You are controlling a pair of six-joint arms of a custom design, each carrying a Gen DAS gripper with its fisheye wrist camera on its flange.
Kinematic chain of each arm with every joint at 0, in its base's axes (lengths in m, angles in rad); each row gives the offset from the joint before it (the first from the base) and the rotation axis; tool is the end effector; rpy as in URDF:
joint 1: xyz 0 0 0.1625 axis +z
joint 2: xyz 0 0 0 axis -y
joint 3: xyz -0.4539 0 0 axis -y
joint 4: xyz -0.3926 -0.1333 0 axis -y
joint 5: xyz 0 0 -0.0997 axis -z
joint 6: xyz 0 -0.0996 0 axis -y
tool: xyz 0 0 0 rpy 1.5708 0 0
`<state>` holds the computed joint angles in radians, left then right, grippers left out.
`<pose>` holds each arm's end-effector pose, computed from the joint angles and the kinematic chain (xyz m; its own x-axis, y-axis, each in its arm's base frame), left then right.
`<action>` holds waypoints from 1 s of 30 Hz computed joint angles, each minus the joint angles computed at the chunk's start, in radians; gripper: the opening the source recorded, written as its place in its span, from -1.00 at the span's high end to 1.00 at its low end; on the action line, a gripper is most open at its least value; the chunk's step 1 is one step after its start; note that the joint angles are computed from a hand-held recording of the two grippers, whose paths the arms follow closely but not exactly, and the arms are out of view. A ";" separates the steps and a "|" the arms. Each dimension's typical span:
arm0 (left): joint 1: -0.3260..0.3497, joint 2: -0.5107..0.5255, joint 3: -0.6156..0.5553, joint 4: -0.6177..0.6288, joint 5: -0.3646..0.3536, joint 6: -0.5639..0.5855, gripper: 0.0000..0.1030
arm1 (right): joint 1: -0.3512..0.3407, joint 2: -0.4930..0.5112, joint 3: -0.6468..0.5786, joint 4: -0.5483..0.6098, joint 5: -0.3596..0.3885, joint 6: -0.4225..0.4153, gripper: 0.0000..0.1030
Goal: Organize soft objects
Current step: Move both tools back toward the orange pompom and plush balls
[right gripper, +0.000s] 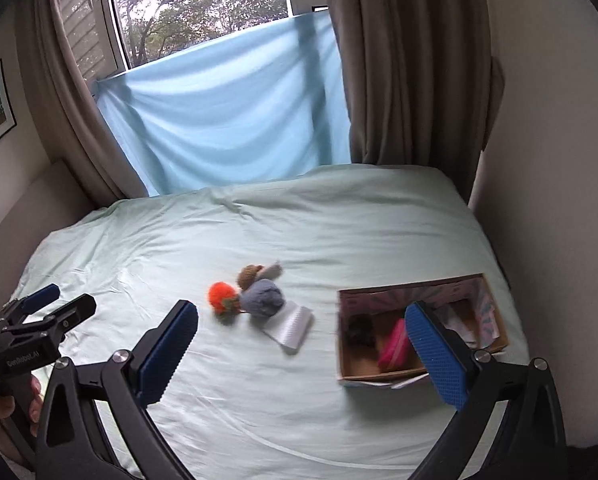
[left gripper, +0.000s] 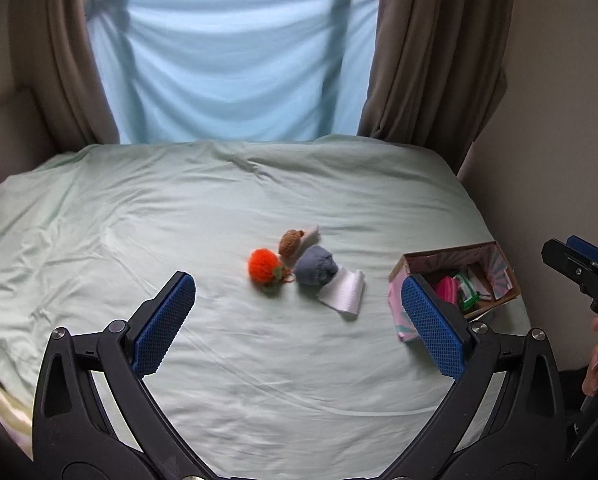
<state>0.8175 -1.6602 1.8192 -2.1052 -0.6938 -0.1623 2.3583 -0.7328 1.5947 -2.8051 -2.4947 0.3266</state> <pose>-0.1638 -0.4815 0.5297 -0.7534 0.1191 -0.6466 0.5215 0.7072 -0.4774 0.5394 -0.4612 0.1485 -0.8094 0.0004 0.5872 -0.4227 0.6938 -0.5831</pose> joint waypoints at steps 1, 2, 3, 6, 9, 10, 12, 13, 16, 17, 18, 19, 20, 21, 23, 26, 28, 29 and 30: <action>0.013 -0.001 -0.008 -0.007 -0.014 0.025 -0.99 | 0.004 0.015 -0.016 0.007 -0.003 0.009 -1.00; 0.034 0.000 -0.021 -0.019 -0.037 0.061 -0.99 | 0.007 0.034 -0.036 0.012 -0.006 0.015 -1.00; 0.055 0.002 -0.032 -0.029 -0.057 0.094 -0.99 | 0.009 0.051 -0.053 0.013 -0.005 0.017 -1.00; 0.116 0.021 -0.069 -0.048 -0.105 0.185 -0.99 | 0.015 0.108 -0.110 0.015 -0.007 0.015 -1.00; 0.180 0.051 -0.107 -0.070 -0.162 0.268 -0.99 | 0.010 0.169 -0.160 -0.010 -0.012 -0.006 -1.00; 0.208 0.067 -0.119 -0.086 -0.184 0.306 -0.99 | 0.006 0.189 -0.175 -0.022 -0.013 -0.012 -1.00; 0.246 0.089 -0.132 -0.109 -0.217 0.355 -0.99 | -0.004 0.225 -0.199 -0.043 -0.006 -0.023 -1.00; 0.270 0.105 -0.139 -0.125 -0.239 0.385 -0.99 | -0.011 0.248 -0.212 -0.064 -0.003 -0.038 -1.00; 0.343 0.160 -0.157 -0.168 -0.301 0.459 -0.99 | -0.033 0.304 -0.246 -0.109 0.003 -0.084 -1.00; 0.374 0.185 -0.167 -0.179 -0.333 0.483 -0.99 | -0.048 0.332 -0.267 -0.115 0.006 -0.098 -1.00; 0.397 0.206 -0.174 -0.191 -0.355 0.506 -0.99 | -0.058 0.351 -0.281 -0.119 0.006 -0.104 -1.00; 0.424 0.234 -0.178 -0.213 -0.375 0.544 -0.99 | -0.072 0.376 -0.298 -0.134 0.012 -0.112 -1.00; 0.441 0.253 -0.178 -0.234 -0.384 0.571 -0.99 | -0.086 0.396 -0.312 -0.146 0.026 -0.119 -1.00; 0.461 0.276 -0.178 -0.264 -0.401 0.603 -0.99 | -0.095 0.413 -0.325 -0.153 0.032 -0.127 -1.00; 0.501 0.318 -0.180 -0.316 -0.435 0.657 -0.99 | -0.120 0.461 -0.366 -0.168 0.029 -0.147 -1.00; 0.558 0.390 -0.199 -0.367 -0.464 0.712 -0.99 | -0.158 0.511 -0.401 -0.213 0.061 -0.185 -1.00; 0.591 0.434 -0.219 -0.382 -0.492 0.724 -0.99 | -0.180 0.537 -0.420 -0.239 0.086 -0.211 -1.00; 0.607 0.457 -0.222 -0.406 -0.504 0.738 -0.99 | -0.194 0.553 -0.434 -0.245 0.098 -0.224 -1.00; 0.621 0.478 -0.225 -0.428 -0.514 0.753 -0.99 | -0.204 0.566 -0.444 -0.248 0.105 -0.234 -1.00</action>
<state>1.4386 -1.1826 1.5945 -2.5335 -1.2081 0.5907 2.1538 -0.1672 1.1508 -3.0534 -2.3900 0.0929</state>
